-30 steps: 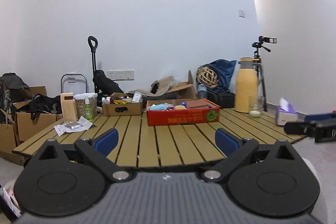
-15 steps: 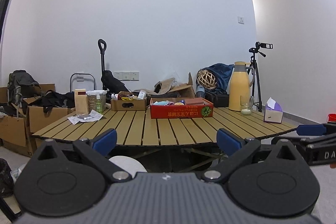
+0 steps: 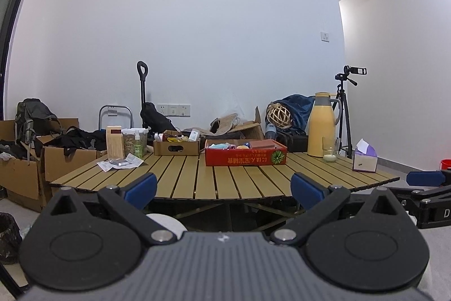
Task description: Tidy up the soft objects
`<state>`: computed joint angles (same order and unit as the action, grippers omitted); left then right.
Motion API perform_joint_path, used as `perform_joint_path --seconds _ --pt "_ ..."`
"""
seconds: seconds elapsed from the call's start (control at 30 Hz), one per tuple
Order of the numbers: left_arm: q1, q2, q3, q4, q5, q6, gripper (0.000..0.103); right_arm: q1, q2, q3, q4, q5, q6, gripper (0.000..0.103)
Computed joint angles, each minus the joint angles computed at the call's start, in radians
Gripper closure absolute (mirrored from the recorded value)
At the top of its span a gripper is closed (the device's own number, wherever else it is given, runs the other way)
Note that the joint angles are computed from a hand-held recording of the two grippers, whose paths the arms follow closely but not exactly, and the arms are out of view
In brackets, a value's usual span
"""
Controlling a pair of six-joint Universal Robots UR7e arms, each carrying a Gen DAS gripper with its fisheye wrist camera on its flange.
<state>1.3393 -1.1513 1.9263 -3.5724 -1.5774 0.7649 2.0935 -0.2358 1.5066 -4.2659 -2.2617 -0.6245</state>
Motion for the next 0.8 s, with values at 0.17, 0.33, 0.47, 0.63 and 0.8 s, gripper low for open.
perform_joint_path --seconds 0.17,0.33,0.47,0.63,0.8 --pt "0.000 0.007 -0.008 -0.001 0.000 0.001 0.000 -0.008 -0.001 0.002 -0.004 0.019 -0.003 0.002" --pt "0.000 0.012 -0.018 0.007 -0.001 0.007 0.000 -0.010 0.004 -0.003 -0.004 0.019 0.003 0.002" --pt "0.001 0.014 -0.020 0.006 -0.003 0.008 0.000 -0.005 0.008 -0.006 -0.006 0.019 0.005 0.002" --pt "0.000 0.012 -0.019 0.009 -0.001 0.007 0.000 -0.005 0.007 -0.001 -0.007 0.021 0.009 0.001" --pt "0.003 0.009 -0.016 0.007 -0.008 0.010 0.000 -0.005 0.004 0.002 -0.008 0.023 0.012 0.001"
